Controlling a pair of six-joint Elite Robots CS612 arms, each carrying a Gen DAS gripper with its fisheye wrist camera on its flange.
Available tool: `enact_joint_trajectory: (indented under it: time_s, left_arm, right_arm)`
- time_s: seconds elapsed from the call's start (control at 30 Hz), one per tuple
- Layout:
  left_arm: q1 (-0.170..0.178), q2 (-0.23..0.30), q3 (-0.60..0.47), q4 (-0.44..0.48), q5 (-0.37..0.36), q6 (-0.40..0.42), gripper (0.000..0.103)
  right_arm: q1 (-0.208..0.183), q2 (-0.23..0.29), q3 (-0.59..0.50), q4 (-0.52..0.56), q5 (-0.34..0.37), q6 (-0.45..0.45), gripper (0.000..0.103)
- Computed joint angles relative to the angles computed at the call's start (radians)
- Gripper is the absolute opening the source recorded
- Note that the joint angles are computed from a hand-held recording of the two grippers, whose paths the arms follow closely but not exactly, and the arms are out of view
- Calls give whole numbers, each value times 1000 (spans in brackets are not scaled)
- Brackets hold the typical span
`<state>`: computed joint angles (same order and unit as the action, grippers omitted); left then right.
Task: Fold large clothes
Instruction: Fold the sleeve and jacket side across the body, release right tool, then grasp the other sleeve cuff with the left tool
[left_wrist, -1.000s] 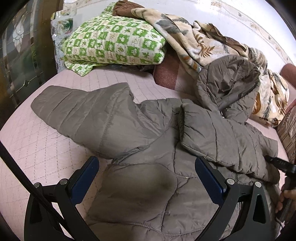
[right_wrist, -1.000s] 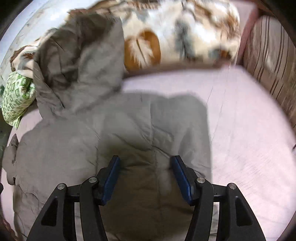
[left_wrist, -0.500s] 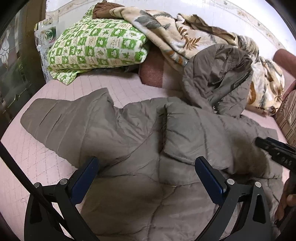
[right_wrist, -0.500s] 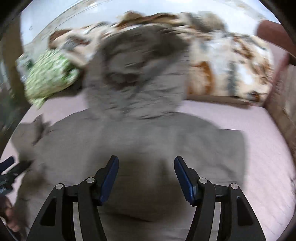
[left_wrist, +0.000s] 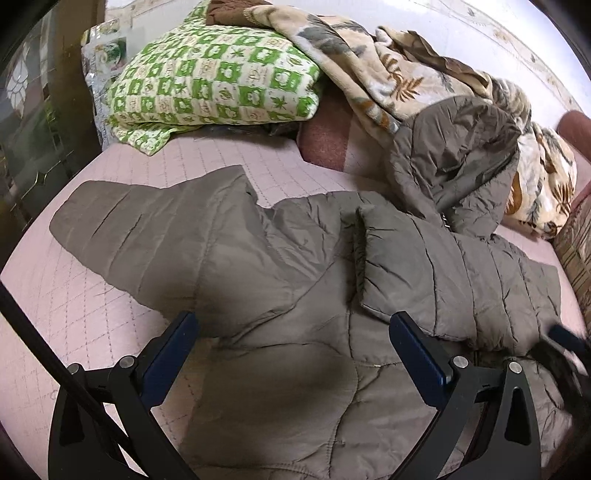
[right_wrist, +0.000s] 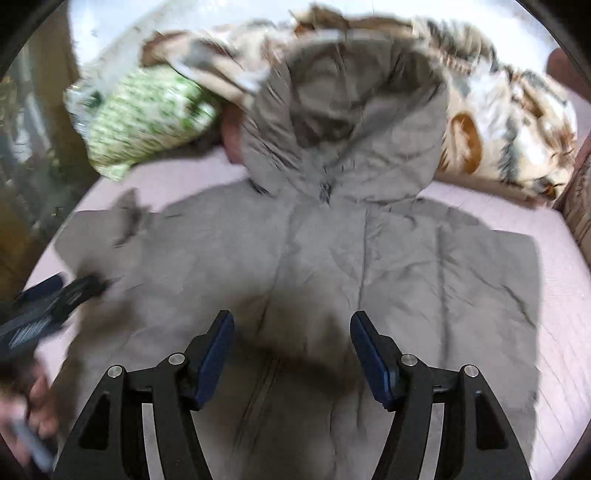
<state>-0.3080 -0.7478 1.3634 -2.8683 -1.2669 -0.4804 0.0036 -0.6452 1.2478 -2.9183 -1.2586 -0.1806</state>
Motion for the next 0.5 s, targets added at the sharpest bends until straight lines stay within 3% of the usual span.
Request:
enact_joint_trajectory:
  time_s: [0.07, 0.17, 0.23, 0.33, 0.5]
  left_arm:
    - [0, -4, 7, -2, 6, -3, 103]
    - [-2, -11, 23, -16, 45, 12, 103]
    - [2, -15, 31, -19, 59, 14, 103]
    - [17, -19, 39, -5, 70, -27, 103]
    - [50, -19, 39, 34, 52, -115, 103]
  right_arm:
    - [-16, -48, 108, -99, 51, 17, 78]
    - [-46, -68, 206, -217, 121, 63, 79]
    - [-48, -66, 191, -144, 127, 47, 79]
    - [-55, -64, 172, -131, 154, 51, 79]
    - [-74, -40, 134, -64, 236, 171, 79]
